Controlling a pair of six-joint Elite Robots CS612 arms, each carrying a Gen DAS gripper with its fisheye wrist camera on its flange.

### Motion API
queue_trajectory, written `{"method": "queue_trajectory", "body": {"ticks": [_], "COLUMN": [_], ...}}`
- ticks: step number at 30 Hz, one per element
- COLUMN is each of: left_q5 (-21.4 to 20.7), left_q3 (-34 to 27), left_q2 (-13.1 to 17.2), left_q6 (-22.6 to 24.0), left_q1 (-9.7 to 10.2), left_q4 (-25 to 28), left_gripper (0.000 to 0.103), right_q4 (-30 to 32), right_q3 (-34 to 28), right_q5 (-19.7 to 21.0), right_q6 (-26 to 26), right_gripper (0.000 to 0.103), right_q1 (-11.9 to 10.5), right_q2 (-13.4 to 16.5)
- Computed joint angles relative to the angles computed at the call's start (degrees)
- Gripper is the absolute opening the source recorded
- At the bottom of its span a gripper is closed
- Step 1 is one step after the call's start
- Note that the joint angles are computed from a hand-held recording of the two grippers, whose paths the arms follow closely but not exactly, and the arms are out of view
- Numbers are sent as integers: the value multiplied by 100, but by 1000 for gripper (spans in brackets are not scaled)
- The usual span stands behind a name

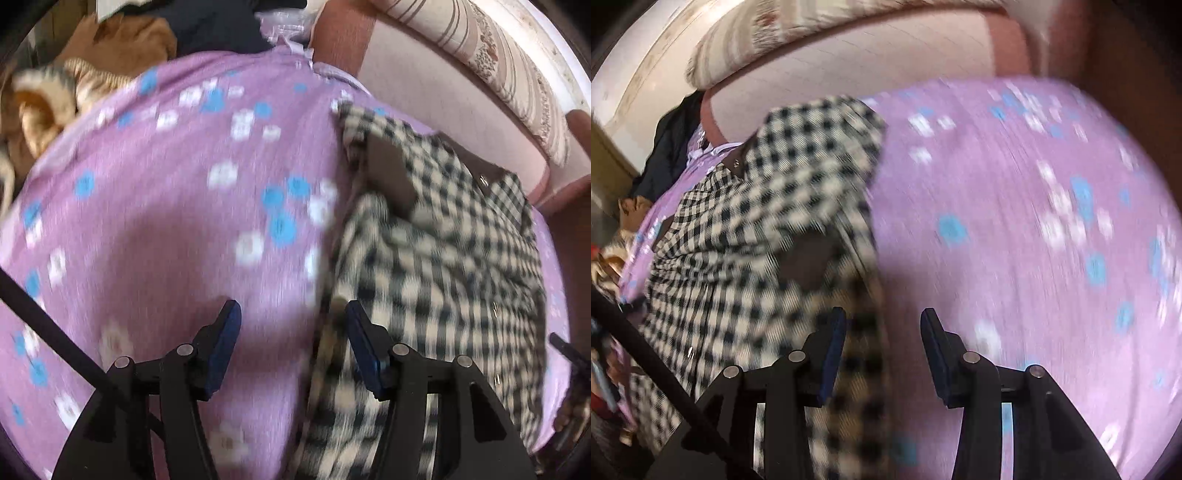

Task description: Fold large clothes

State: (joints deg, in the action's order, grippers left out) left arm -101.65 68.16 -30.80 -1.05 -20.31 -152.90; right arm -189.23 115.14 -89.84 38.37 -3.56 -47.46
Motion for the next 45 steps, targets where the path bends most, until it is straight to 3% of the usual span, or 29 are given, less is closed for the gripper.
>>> {"method": "queue_trajectory", "body": {"ticks": [6,9,20,27,38,40,41,42,45], "left_q5": [-745,-1205,-1670,-1771,-1695,-1422,-1042,-901,-1117], "left_q3": [592,865,2148,2582,2938,2981,3018,3029,3018], "left_q2": [-284,-404,-929,-1066,-1170,-1221,-1275,-1295,-1324], "left_q6": [100,86,157,20,-135,-122,-86,-127,-374], "left_q1": [129,204,335,399,403,347,286,263,343], "left_q4": [-118,-125,-990,-1551,-2046,-2042,-1973,-1951,-1938], "left_gripper": [56,50,50,50,50,30,4,4,3], "right_q4": [-1238,-1974,-3840,-4209,-3890,-3411,-3184,-3095,-3137], "right_q3": [448,535,833,935,790,782,769,763,804], "right_q5": [962,1819,2717,2678,2416,2089,1942,1844,1758], "right_q6": [714,1089,2146,2349,2133,1924,1826,1804,1876], "right_gripper": [45,45,46,46,44,25,12,11,7], "right_q1": [-76,-146,154,439,825,923,979,1015,1028], "right_q2": [215,435,923,981,948,794,724,694,662]}}
